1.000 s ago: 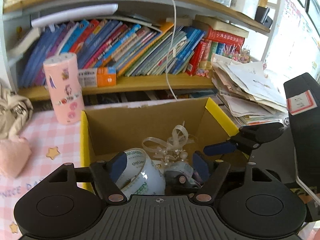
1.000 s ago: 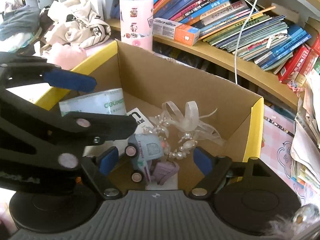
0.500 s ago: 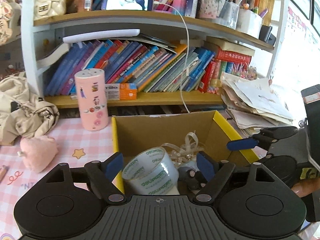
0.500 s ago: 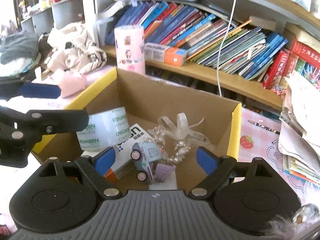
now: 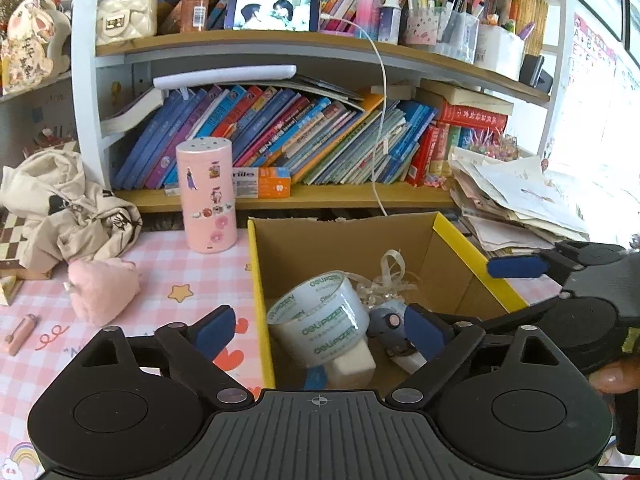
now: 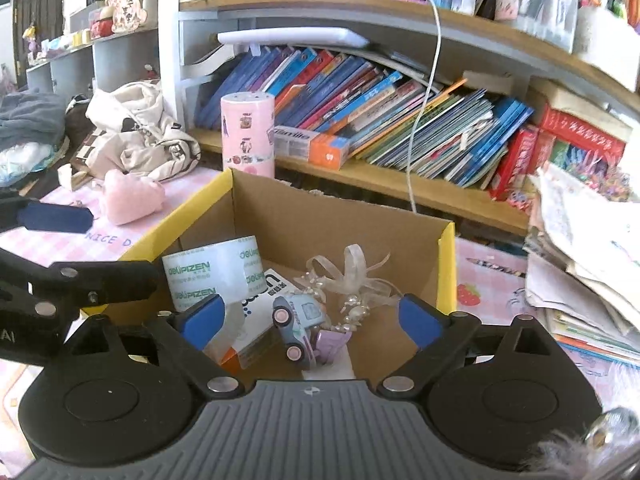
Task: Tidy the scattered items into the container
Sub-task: 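Withdraw both tools from the yellow box toward the pink plush and knife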
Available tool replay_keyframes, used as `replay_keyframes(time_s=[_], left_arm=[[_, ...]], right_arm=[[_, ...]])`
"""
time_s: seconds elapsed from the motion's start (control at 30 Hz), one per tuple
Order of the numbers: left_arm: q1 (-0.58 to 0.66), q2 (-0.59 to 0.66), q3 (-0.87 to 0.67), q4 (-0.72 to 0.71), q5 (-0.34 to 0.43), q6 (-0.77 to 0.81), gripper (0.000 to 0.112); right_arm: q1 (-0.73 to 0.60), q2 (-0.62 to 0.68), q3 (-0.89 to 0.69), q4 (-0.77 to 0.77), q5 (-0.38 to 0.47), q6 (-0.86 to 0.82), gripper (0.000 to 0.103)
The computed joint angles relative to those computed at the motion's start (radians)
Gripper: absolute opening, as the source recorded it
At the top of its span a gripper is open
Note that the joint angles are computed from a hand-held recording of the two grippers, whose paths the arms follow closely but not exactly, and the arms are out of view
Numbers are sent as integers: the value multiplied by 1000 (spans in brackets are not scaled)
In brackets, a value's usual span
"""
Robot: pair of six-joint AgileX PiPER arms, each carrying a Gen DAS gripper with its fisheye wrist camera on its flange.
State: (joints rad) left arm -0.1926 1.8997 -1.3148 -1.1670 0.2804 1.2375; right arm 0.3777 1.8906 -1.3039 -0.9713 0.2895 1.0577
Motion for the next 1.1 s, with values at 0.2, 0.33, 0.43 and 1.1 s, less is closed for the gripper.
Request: replay_keyframes(time_s=[0.2, 0.33, 0.43, 1.1], left_arm=[[39, -33, 59, -184, 47, 200, 95], [76, -60, 106, -236, 100, 255, 95], [107, -88, 161, -318, 115, 366, 95], [423, -199, 319, -155, 328, 440, 95]], right_arm=[[70, -38, 66, -257, 87, 288, 98], [132, -53, 95, -332, 177, 425, 101], [199, -56, 113, -361, 275, 539, 103], [562, 94, -87, -114, 663, 601, 103]])
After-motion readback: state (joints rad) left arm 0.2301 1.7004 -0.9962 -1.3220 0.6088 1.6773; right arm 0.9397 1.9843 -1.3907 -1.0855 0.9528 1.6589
